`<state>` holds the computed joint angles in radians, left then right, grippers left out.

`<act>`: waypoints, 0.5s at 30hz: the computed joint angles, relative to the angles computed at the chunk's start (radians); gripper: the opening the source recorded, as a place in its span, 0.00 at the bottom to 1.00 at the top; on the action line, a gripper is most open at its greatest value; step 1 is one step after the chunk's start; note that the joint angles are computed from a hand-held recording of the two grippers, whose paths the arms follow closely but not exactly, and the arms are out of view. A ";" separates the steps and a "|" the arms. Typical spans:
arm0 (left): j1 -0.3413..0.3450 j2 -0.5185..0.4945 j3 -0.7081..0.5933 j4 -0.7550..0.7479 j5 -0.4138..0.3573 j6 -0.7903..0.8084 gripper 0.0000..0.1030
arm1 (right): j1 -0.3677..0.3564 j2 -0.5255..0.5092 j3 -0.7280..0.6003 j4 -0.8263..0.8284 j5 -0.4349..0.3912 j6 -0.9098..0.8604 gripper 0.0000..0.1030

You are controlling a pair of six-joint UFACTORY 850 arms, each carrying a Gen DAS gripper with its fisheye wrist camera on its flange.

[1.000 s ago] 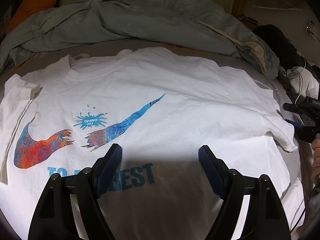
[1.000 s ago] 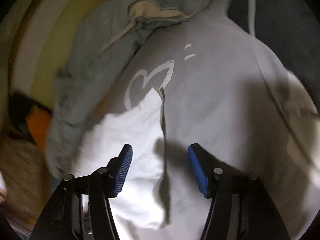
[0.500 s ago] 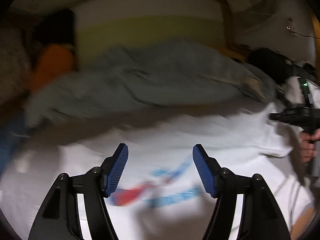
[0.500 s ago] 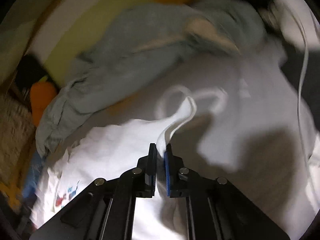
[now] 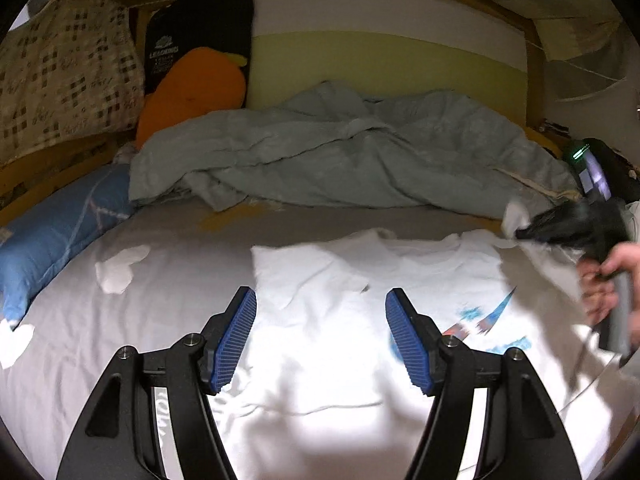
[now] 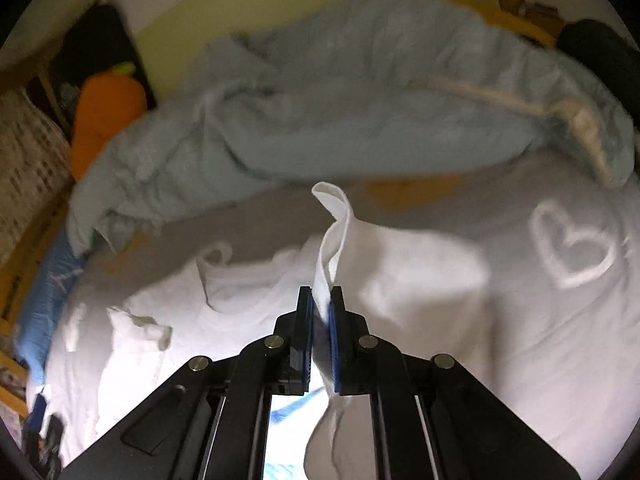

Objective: Fold small clothes

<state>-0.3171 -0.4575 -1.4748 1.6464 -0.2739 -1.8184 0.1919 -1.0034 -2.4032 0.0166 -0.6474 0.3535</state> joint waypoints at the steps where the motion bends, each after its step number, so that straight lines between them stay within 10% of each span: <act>1: 0.008 0.001 0.007 0.004 0.008 -0.005 0.64 | 0.011 -0.045 -0.056 -0.025 -0.043 0.034 0.07; 5: 0.030 0.010 0.030 0.023 0.048 -0.051 0.64 | 0.055 -0.100 -0.090 -0.033 -0.127 0.047 0.11; 15: 0.032 0.002 0.029 -0.054 0.019 -0.009 0.64 | 0.027 0.306 0.542 0.224 0.231 -0.321 0.29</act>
